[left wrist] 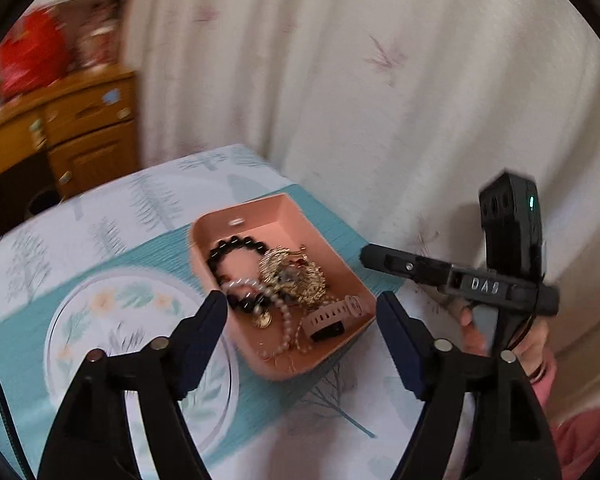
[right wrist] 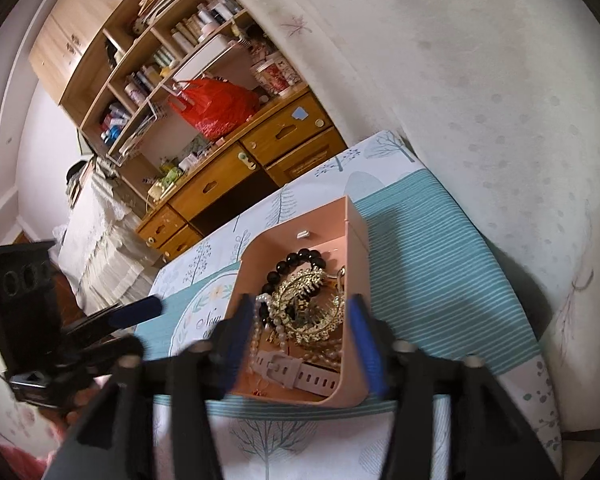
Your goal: Organize jewelry
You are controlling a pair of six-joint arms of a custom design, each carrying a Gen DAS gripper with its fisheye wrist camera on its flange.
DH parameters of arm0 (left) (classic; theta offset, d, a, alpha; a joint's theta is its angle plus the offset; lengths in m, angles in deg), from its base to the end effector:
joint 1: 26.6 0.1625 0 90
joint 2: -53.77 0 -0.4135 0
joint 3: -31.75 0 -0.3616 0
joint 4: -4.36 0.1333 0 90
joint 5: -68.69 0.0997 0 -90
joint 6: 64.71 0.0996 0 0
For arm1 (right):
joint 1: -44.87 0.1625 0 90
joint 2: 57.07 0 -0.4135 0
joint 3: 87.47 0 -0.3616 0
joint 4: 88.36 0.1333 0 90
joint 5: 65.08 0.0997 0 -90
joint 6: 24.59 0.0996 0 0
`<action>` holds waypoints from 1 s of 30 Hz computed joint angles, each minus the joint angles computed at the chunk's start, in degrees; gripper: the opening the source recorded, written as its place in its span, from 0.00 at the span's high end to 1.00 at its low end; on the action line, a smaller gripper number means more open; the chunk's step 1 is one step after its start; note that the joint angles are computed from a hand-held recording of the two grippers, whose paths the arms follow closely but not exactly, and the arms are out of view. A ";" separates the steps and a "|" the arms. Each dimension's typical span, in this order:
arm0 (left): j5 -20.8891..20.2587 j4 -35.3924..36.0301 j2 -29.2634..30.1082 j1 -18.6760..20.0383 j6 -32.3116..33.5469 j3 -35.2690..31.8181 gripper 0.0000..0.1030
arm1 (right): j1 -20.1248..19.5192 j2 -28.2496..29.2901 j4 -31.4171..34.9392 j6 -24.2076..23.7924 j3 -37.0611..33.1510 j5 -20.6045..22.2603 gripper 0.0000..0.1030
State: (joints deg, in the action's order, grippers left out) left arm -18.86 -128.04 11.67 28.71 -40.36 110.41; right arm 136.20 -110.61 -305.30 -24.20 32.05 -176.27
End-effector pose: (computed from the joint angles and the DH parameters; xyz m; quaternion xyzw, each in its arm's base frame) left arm -0.2890 -0.6593 0.1355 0.4910 0.8694 -0.0526 0.0167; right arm 0.1094 -0.5201 0.2069 -0.0863 -0.8479 0.5009 0.1510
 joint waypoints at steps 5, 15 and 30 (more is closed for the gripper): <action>8.27 -0.15 -6.29 -1.21 -10.27 5.35 0.15 | 1.40 0.23 -1.66 6.08 1.43 0.14 0.33; 31.96 -2.41 -20.41 -5.60 -22.95 22.02 0.03 | 11.64 1.67 2.14 13.94 4.50 -5.17 0.14; 34.89 2.02 -32.99 -7.25 -34.91 32.01 0.01 | 28.69 5.14 24.76 15.35 -0.92 -29.41 0.00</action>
